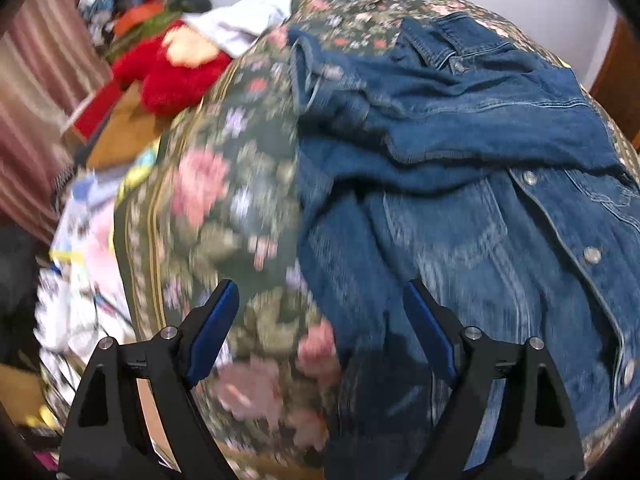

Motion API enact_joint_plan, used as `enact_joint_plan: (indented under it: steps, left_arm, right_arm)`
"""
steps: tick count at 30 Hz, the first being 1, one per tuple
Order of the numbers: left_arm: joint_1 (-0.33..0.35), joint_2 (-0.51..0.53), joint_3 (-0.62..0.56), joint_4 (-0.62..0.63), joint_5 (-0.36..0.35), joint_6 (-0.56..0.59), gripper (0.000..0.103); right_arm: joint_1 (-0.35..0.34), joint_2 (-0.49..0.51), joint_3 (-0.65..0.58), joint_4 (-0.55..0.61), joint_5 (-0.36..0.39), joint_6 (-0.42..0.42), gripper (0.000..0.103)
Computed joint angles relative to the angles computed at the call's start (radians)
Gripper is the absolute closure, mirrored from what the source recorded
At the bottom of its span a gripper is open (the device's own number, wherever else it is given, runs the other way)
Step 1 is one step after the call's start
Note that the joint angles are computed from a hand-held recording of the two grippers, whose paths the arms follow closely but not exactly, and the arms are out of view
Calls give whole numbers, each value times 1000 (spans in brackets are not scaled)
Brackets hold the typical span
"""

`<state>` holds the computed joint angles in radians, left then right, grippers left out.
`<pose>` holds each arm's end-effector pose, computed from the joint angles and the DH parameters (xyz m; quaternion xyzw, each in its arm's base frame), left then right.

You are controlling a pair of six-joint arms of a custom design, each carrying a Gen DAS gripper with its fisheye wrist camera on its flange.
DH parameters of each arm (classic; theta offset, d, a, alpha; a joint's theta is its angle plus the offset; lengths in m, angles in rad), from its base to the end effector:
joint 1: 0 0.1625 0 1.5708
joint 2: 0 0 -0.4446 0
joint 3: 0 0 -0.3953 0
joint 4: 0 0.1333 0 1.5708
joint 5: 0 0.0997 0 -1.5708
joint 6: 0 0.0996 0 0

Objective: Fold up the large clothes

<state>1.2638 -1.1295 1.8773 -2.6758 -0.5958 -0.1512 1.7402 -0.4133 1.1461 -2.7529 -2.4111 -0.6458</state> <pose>0.0265 -0.6302 0.2782 -0.0153 0.8733 -0.2575 0.4133 0.1965 -0.7980 0.0601 0.2694 -0.8532 0.1038 0.4344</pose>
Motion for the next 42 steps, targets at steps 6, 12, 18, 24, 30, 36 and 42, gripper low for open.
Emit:
enact_joint_plan:
  steps: [6,12,18,24,30,36,42]
  left_arm:
    - [16,-84,88,58,-94,-171,19]
    - [24,-126,150,66,-193,-249,19]
    - [41,-130,182,70,-273,-294,18]
    - [74,-134,223,-34,-355,-355,18]
    - [75,-146,254,-106,-437,-289,50]
    - [19,-149,235,-60,-349,-295,84]
    - [-51,-149,195,-126,-273,-198,86]
  right_arm:
    - [-17,-143,103,139,133,218,35]
    - [1,-267,265,99,264,272,35]
    - [3,-330,373,117,398,332,35]
    - [-10,-348,437,119,491,360,35]
    - [-3,-330,457,51,479,329,46]
    - [-2,-328,441,71,524,319,83]
    - [8,-324,427,15,578,287,87]
